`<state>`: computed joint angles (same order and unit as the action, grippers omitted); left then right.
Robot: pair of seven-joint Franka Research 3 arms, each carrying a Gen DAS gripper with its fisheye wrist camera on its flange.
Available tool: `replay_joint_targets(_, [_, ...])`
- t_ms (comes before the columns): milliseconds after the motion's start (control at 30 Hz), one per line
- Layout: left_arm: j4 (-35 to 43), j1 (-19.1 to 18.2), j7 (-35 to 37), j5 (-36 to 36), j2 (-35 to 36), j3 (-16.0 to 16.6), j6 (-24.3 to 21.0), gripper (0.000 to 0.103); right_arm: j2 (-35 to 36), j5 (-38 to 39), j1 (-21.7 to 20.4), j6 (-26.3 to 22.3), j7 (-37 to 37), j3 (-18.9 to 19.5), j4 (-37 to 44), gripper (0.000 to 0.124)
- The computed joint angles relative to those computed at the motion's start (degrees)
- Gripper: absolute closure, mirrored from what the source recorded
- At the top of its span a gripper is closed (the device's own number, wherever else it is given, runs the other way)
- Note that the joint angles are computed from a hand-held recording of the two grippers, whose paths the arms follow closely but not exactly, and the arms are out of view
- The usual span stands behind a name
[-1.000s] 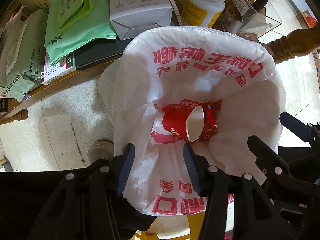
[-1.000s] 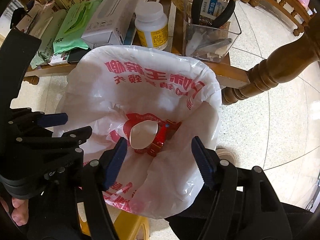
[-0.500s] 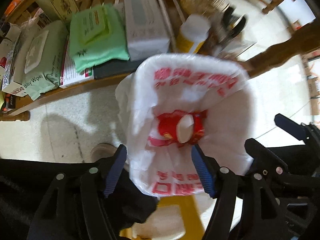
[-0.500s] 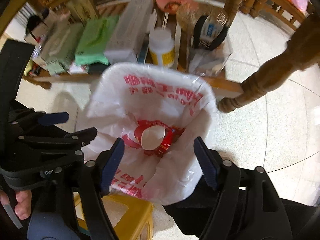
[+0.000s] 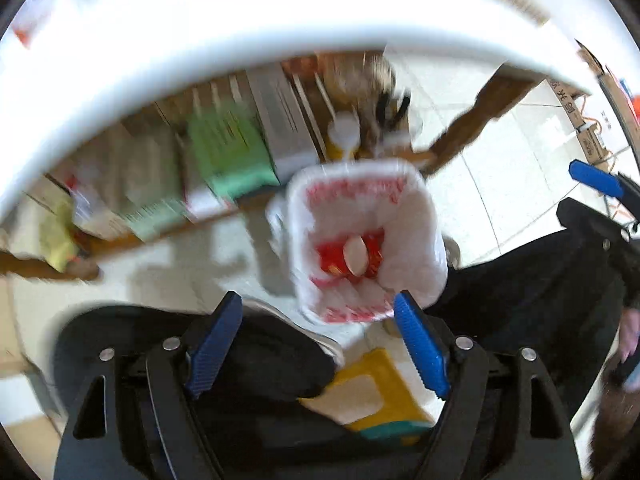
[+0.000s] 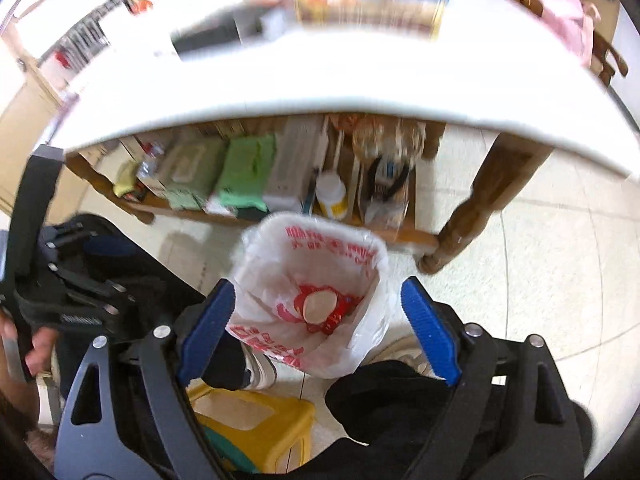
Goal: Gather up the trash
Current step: 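Raise both tools back over the table toward the tissue and blue box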
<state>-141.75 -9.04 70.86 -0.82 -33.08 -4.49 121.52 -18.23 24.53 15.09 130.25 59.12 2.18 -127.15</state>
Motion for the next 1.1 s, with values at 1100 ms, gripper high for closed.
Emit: replay_joint_targets(1100, [50.0, 7.2, 13.6, 4.6, 23.8, -0.2, -26.2, 0.009, 24.1, -5.2, -1.8, -20.6, -2.2, 0.7, 53.0, 0.027])
